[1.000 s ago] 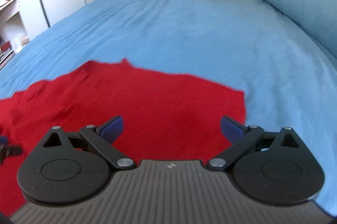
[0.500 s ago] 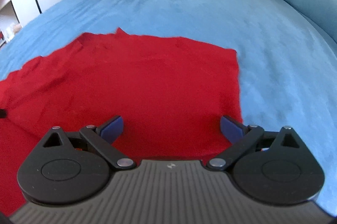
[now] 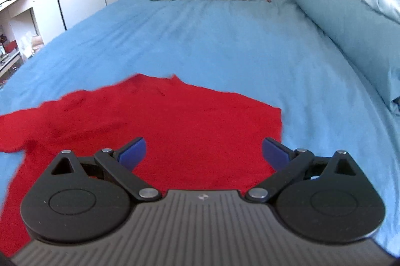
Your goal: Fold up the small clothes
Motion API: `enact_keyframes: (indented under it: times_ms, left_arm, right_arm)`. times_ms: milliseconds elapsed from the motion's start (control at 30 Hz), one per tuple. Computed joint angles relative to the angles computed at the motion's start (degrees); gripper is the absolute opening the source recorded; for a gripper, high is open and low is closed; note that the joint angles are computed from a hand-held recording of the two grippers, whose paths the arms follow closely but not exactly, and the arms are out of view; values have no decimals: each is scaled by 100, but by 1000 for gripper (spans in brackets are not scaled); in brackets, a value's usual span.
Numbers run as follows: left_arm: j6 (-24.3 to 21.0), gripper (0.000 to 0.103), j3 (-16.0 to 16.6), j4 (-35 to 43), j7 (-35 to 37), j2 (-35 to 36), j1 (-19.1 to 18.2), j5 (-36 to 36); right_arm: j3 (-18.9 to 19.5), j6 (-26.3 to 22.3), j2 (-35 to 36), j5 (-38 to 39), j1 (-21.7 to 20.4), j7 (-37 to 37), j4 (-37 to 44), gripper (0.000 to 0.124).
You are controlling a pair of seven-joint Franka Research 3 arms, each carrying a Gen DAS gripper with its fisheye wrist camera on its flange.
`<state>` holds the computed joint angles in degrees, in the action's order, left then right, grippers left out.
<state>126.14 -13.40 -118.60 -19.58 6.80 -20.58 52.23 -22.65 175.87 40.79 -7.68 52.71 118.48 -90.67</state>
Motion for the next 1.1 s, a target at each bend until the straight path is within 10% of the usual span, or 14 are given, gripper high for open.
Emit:
enact_keyframes:
  times_ms: [567, 800, 900, 1000, 1100]
  left_arm:
    - [1581, 87, 99, -3588, -687, -2894, 1509, -439]
    - [2233, 56, 56, -4084, -1006, -2830, 2286, -152]
    - [2175, 45, -119, -4006, -1460, -2633, 2551, 370]
    - [1925, 12, -72, -3803, -1568, -2382, 2549, 615]
    - [1755, 7, 36, -3643, -1492, -2288, 2453, 688]
  right_arm:
    - [361, -1562, 337, -843, 975, 1996, 1064, 103]
    - [791, -2408, 833, -1178, 745, 2289, 1947, 103]
    - [1006, -2314, 877, -1285, 565, 2484, 1942, 103]
    - [1078, -2204, 888, -1483, 471, 2663, 1877, 103]
    - [1071, -2008, 868, -1610, 415, 2838, 1741, 103]
